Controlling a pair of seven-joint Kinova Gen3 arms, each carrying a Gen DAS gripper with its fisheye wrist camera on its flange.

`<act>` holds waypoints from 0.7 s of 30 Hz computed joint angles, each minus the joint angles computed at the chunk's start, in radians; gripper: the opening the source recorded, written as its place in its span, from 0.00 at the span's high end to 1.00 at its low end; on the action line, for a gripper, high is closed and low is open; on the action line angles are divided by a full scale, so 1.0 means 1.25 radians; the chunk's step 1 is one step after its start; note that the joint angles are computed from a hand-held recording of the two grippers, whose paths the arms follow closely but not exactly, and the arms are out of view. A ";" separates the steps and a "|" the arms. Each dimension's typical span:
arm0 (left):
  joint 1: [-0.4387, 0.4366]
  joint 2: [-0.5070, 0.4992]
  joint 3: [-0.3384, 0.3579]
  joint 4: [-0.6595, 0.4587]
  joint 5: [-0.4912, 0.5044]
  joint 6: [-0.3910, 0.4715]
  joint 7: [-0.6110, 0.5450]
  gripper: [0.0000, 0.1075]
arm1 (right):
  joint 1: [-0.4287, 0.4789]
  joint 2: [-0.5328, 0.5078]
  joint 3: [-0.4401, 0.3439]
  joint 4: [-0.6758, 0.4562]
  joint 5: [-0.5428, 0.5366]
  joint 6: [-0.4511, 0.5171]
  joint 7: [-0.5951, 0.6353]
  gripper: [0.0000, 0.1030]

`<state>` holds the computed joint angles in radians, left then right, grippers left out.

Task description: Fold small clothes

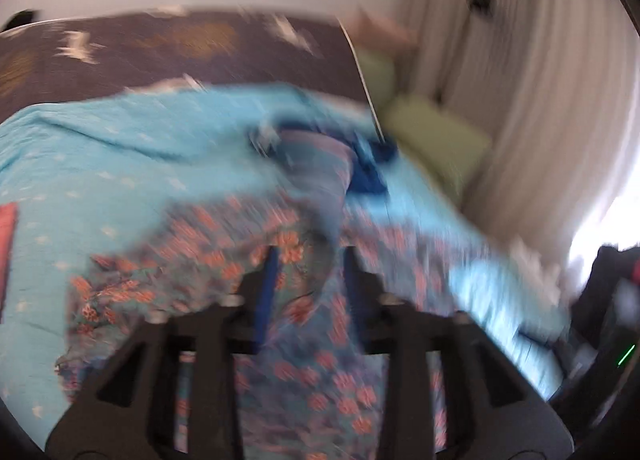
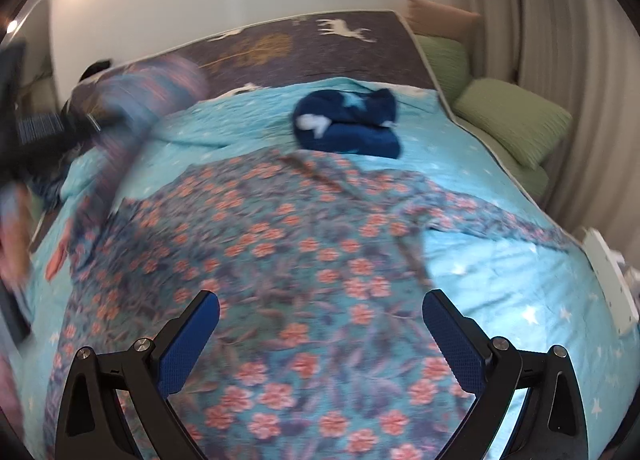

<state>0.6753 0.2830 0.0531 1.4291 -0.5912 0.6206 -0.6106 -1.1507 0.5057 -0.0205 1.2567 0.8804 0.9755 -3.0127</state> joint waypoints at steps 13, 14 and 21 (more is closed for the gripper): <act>0.243 -0.160 -0.271 0.230 -0.066 0.105 0.293 0.41 | 0.406 -0.022 -0.394 0.047 -0.012 -0.161 0.126 0.06; 0.236 -0.176 -0.266 0.253 -0.068 0.107 0.325 0.41 | 0.443 -0.008 -0.421 0.036 -0.041 -0.193 0.159 0.15; 0.066 -0.220 -0.091 0.360 -0.080 0.053 0.411 0.41 | 0.685 0.177 -0.672 -0.100 -0.264 -0.276 0.368 0.48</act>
<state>0.7578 0.0083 -0.0608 1.8794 -0.6907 0.6868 -0.0963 -0.2943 0.7264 -0.8605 1.1321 0.5509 0.6302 -2.5531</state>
